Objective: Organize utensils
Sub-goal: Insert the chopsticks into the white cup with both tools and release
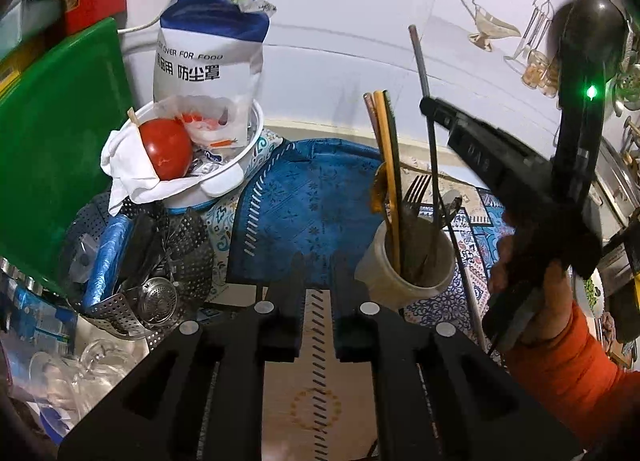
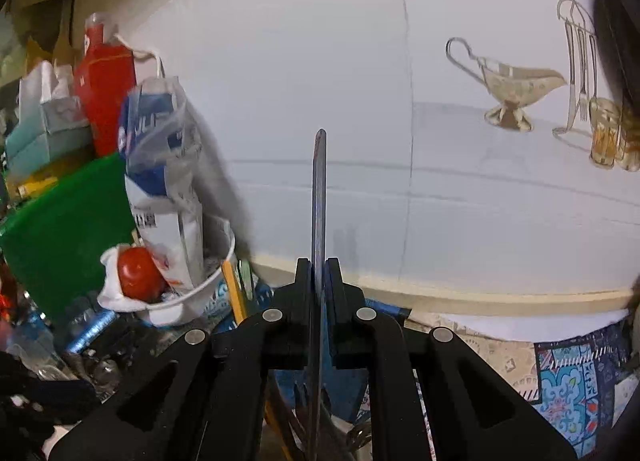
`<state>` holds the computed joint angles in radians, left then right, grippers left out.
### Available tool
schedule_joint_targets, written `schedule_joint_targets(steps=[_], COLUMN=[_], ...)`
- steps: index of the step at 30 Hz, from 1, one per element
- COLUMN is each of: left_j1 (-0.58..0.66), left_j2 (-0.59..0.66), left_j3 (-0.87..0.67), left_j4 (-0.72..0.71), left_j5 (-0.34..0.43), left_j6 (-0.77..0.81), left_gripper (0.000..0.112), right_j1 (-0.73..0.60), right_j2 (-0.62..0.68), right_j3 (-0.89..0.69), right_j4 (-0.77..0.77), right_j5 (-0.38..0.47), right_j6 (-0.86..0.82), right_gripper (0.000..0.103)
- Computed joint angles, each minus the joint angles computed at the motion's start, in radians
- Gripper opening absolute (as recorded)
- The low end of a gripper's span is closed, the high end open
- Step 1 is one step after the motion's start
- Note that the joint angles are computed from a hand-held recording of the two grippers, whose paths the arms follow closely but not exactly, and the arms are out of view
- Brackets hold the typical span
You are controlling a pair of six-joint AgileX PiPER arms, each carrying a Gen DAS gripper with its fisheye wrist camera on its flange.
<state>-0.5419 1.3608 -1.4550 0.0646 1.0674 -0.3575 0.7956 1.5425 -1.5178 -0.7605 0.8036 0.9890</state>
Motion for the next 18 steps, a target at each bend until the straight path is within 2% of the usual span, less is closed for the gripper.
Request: schedule_joint_targets(steps=[4, 6, 12, 18], left_j1=[0.019, 0.019, -0.023, -0.078], left_j2=[0.021, 0.034, 0.074, 0.118], left_j3=[-0.009, -0.015, -0.042, -0.078], left_j4=[-0.036, -0.05, -0.066, -0.107], left_j5=[-0.003, -0.004, -0.001, 0.002], left_j6=[0.031, 0.043, 0.051, 0.056], left_gripper=[0.009, 0.012, 0.016, 0.018], right_j1=[-0.004, -0.007, -0.062, -0.119], right_j2=[-0.017, -0.035, -0.07, -0.152], right_j3=[0.037, 0.052, 0.046, 0.047], right_j4=[0.06, 0.099, 0.364, 0.522], right_j5=[-0.002, 0.003, 0.033, 0.112], right_j6=[-0.043, -0.08, -0.35, -0.504], right_gripper=[0.006, 0.006, 0.006, 0.007])
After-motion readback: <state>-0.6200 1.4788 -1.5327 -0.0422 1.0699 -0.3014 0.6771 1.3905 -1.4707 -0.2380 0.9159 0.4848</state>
